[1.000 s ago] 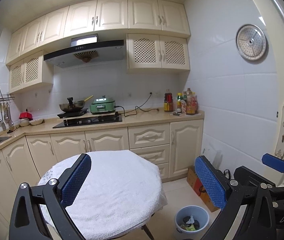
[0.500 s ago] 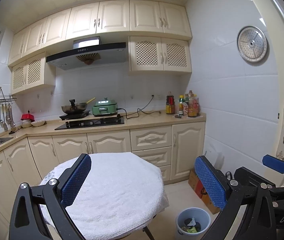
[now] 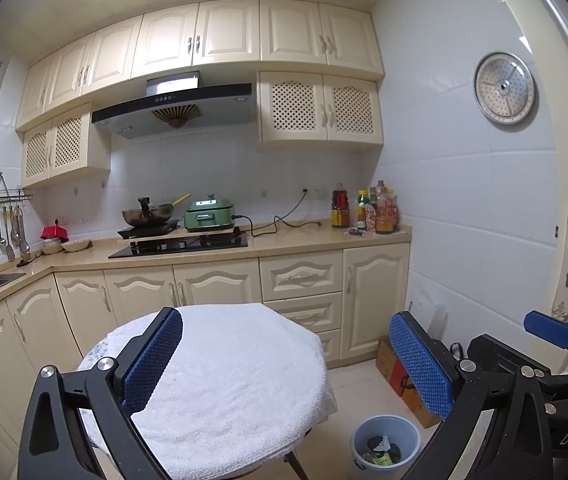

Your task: Collect trash

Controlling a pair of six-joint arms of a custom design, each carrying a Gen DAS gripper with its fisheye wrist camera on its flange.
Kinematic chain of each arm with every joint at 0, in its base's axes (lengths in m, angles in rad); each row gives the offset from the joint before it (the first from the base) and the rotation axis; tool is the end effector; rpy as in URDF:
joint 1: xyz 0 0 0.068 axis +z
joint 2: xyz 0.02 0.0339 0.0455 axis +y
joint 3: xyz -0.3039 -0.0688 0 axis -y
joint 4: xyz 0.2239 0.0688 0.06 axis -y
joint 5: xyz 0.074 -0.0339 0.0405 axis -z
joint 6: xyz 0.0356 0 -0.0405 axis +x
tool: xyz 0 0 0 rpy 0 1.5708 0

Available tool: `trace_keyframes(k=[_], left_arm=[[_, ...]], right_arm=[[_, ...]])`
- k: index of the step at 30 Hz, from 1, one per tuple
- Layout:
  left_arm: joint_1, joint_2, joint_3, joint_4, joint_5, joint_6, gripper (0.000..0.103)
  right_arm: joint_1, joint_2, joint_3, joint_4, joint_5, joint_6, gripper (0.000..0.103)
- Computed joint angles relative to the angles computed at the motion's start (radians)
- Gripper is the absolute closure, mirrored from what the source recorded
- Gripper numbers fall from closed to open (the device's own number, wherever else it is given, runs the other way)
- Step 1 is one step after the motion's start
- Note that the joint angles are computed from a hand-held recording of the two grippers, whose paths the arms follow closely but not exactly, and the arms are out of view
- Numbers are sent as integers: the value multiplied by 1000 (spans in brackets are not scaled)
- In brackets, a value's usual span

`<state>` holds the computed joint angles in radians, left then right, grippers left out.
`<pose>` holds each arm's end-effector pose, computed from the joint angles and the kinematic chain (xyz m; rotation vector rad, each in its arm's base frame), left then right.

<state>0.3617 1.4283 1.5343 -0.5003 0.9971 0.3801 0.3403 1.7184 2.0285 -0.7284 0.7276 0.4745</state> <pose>0.2718 0.0709 0.4618 0.6311 1.6892 -0.4502 0.3393 0.0950 0.4987 0.5736 1.7929 -0.1683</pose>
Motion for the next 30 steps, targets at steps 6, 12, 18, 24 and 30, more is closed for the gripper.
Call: trace_keyframes(k=[6,12,18,24,30], left_arm=[[-4,-6,-5,4,-6,-5,1],[-5,-5,-3,3,-6,-4,1],[-4,-8,-9,13,-7,-9,1],[-5,-3,-7,14,-6,-8,1],[-3,-4,-10,6,-6,-1,1]], right_arm=[[-2,-2,-6,5,-1,-1,0],[-2,-1,-4,3,-1,0,0],[-2,-1,-2,3,-1,0,0],[-3,-1,-2,2,-1,0,0],[0,2,3,-4,1,2,0]])
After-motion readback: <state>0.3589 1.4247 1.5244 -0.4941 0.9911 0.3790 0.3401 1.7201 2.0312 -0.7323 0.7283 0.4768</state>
